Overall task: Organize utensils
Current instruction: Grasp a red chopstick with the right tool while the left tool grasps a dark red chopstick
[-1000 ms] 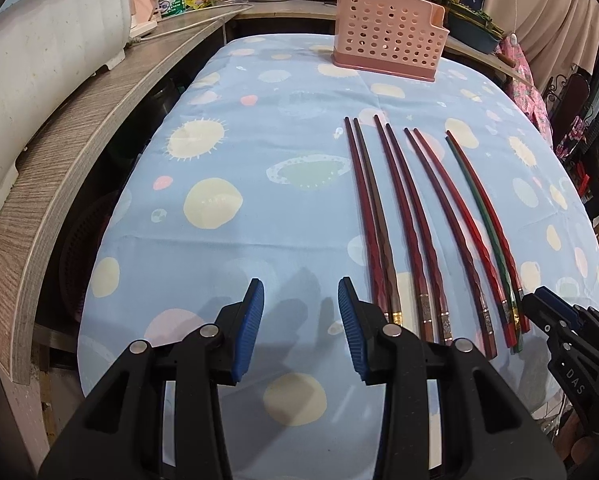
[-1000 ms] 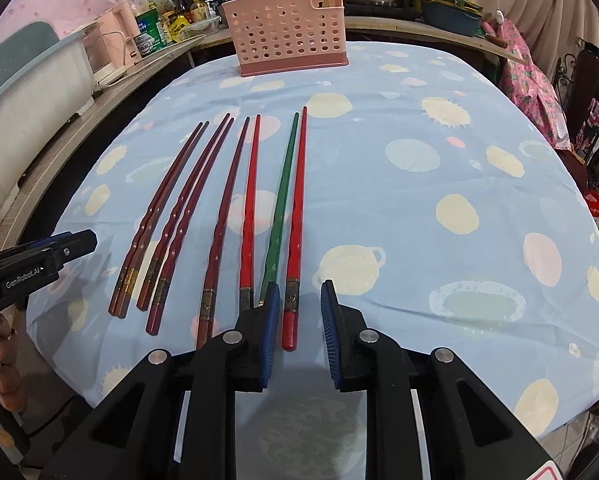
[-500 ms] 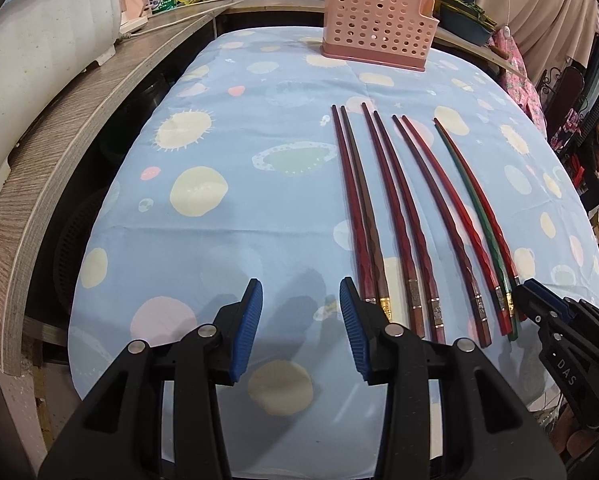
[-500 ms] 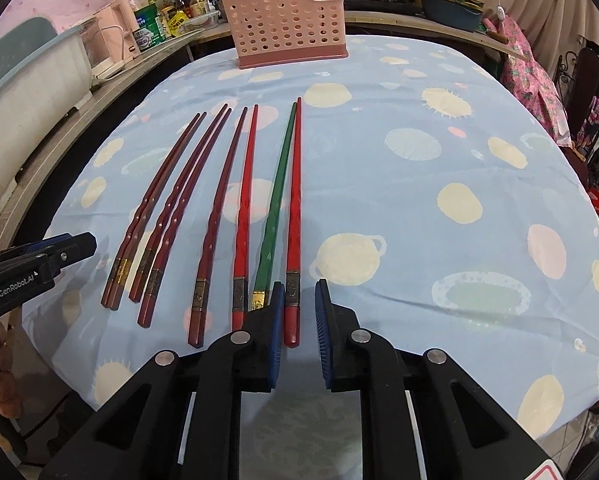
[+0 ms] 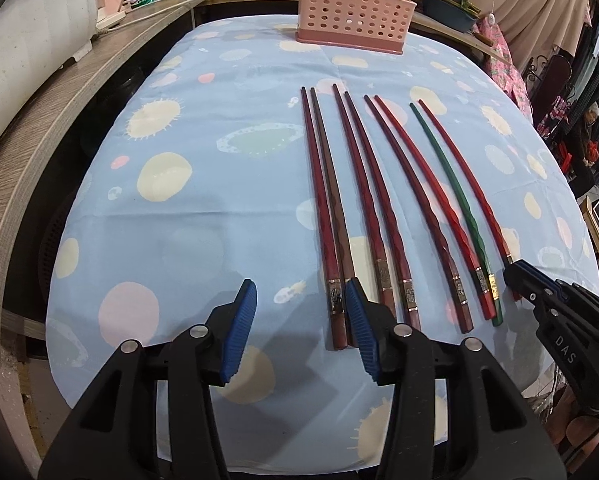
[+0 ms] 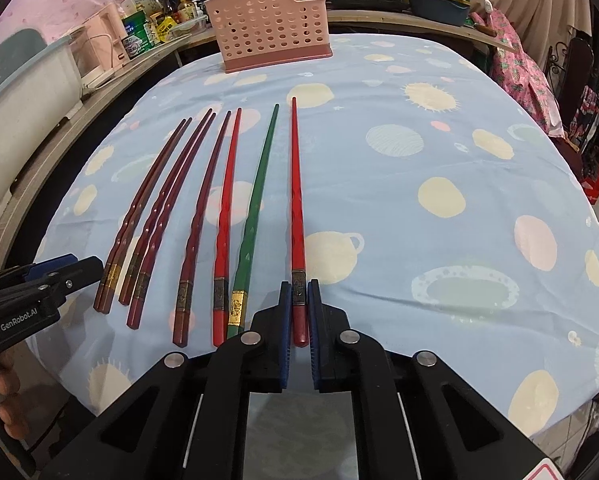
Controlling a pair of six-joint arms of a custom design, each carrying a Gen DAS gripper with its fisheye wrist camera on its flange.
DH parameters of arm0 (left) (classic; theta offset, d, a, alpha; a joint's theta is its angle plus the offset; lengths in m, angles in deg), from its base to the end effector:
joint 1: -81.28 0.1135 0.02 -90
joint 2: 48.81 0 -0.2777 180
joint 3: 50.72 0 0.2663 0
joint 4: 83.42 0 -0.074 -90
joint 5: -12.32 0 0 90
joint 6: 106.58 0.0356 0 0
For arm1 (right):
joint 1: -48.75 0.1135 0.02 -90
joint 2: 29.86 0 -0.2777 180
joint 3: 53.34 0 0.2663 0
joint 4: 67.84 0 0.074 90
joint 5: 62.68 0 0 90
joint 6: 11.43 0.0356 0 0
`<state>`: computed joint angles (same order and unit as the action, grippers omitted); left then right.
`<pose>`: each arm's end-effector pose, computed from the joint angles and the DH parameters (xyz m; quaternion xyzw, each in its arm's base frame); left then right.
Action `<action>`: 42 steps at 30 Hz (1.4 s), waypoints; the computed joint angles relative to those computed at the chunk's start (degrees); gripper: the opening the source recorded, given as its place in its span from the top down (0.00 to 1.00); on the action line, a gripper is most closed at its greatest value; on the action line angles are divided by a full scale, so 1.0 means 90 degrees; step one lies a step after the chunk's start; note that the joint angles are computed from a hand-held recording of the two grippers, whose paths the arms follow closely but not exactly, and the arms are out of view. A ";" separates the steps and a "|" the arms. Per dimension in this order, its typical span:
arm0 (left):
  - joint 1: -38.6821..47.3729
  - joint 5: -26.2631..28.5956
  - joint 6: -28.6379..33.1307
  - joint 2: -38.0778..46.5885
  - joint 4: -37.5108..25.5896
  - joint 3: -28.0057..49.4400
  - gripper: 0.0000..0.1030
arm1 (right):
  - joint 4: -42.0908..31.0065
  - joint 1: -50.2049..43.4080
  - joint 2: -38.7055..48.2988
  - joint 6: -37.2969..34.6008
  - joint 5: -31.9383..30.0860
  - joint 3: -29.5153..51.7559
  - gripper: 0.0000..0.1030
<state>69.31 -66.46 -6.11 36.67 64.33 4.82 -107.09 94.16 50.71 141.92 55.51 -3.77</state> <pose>0.2722 -0.0648 0.1611 0.2110 0.9430 -0.0980 0.2379 0.1793 0.1580 0.1511 0.1902 0.9373 -0.0045 0.2919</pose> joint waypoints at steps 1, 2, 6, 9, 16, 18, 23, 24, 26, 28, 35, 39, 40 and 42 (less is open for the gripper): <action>-0.0014 -0.0015 -0.0004 0.0018 0.0008 -0.0005 0.57 | 0.0000 0.0004 0.0014 0.0002 0.0004 0.0009 0.93; -0.0027 -0.0025 -0.0007 0.0035 0.0018 -0.0013 0.57 | 0.0000 0.0004 0.0014 0.0002 0.0004 0.0009 0.93; -0.0081 -0.0078 -0.0029 0.0023 0.0108 -0.0071 0.57 | 0.0010 0.0002 0.0004 0.0002 0.0000 -0.0002 0.93; -0.0077 -0.0099 -0.0047 0.0034 0.0149 -0.0083 0.56 | 0.0005 0.0005 0.0005 0.0006 0.0004 -0.0001 0.93; 0.0092 -0.0104 -0.0041 0.0108 0.0182 -0.0053 0.55 | 0.0009 0.0008 0.0012 0.0002 0.0011 -0.0002 0.93; 0.0068 -0.0124 -0.0042 0.0090 0.0186 -0.0068 0.55 | 0.0004 0.0009 0.0012 0.0004 0.0014 -0.0001 0.93; -0.0088 -0.0314 -0.0006 0.0082 0.0353 -0.0188 0.56 | -0.0002 0.0015 0.0004 0.0011 0.0019 -0.0005 0.93; -0.0085 -0.0311 -0.0007 0.0082 0.0365 -0.0192 0.56 | -0.0002 0.0015 0.0004 0.0011 0.0019 -0.0005 0.93; -0.0047 -0.0287 -0.0023 0.0108 0.0356 -0.0162 0.60 | 0.0004 0.0017 0.0005 0.0011 0.0017 -0.0007 0.93; -0.0001 -0.0304 -0.0030 0.0122 0.0358 -0.0141 0.67 | 0.0005 0.0015 0.0007 0.0012 0.0019 -0.0005 0.93; 0.0318 -0.0102 -0.0010 0.0244 0.0191 0.0036 0.91 | 0.0003 0.0017 -0.0013 -0.0002 0.0008 -0.0016 0.93; 0.0379 -0.0030 0.0022 0.0259 0.0103 0.0078 0.92 | -0.0013 0.0028 0.0007 0.0029 0.0029 -0.0005 0.93; 0.0407 0.0005 0.0023 0.0265 0.0049 0.0109 0.92 | -0.0037 0.0027 0.0001 0.0040 0.0036 0.0002 0.93; 0.0452 0.0052 0.0030 0.0241 -0.0007 0.0125 0.92 | -0.0111 0.0030 -0.0054 0.0072 0.0057 0.0007 0.93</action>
<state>73.38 -66.00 -5.84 38.84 64.26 5.95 -108.09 94.44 50.22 142.57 56.02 -3.70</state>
